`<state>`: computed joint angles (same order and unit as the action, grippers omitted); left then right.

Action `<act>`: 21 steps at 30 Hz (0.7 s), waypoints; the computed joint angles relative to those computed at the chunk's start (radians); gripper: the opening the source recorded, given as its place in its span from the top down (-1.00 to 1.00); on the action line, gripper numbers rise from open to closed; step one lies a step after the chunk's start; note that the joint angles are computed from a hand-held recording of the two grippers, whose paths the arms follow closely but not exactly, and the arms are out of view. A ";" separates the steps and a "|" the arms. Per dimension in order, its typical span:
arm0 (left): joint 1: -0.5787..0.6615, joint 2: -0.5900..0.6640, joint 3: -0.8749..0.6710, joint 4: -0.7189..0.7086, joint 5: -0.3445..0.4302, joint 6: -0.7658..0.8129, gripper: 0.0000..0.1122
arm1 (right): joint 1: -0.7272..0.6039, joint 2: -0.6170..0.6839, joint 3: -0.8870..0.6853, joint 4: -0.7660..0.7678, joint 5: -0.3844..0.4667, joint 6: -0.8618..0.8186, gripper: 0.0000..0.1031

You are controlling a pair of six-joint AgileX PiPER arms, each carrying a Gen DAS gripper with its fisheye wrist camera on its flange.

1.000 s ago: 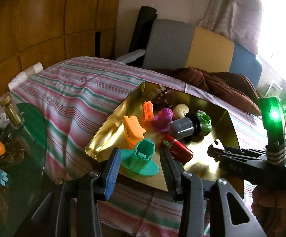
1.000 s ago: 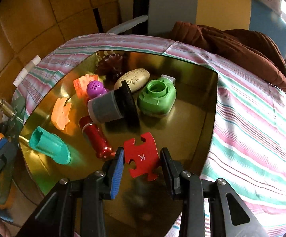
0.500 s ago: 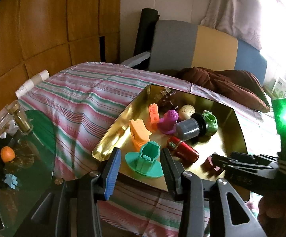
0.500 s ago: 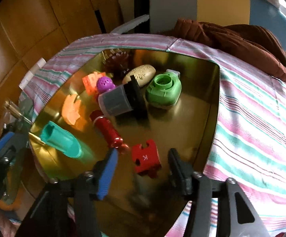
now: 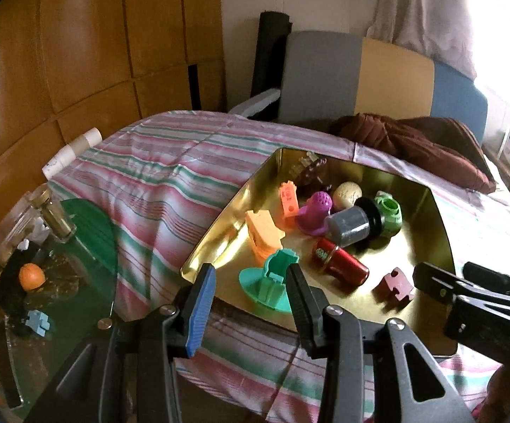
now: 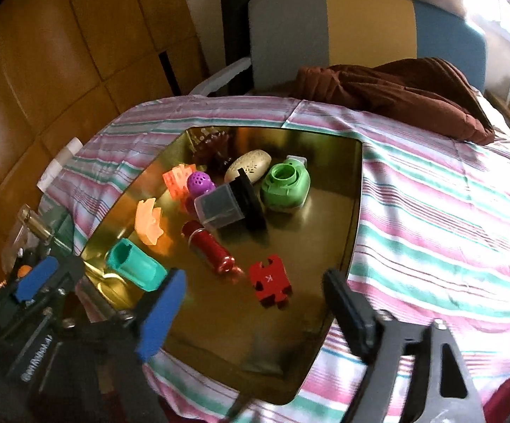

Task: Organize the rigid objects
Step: 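Open the right tool over the tray and withdraw it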

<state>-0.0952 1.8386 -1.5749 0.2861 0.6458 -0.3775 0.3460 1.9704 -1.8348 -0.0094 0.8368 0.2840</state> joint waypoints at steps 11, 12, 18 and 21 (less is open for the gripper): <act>-0.005 0.009 -0.039 -0.061 0.071 0.106 0.26 | 0.046 -0.029 0.014 -0.149 0.012 0.162 -0.99; -0.005 0.008 -0.040 -0.064 0.072 0.108 0.26 | 0.049 -0.029 0.013 -0.168 0.015 0.183 -0.99; -0.009 0.001 -0.043 -0.068 0.079 0.115 0.26 | 0.061 -0.025 0.004 -0.226 0.030 0.247 -0.99; -0.006 0.000 -0.044 -0.087 0.079 0.133 0.26 | 0.062 -0.022 0.001 -0.234 0.035 0.255 -0.99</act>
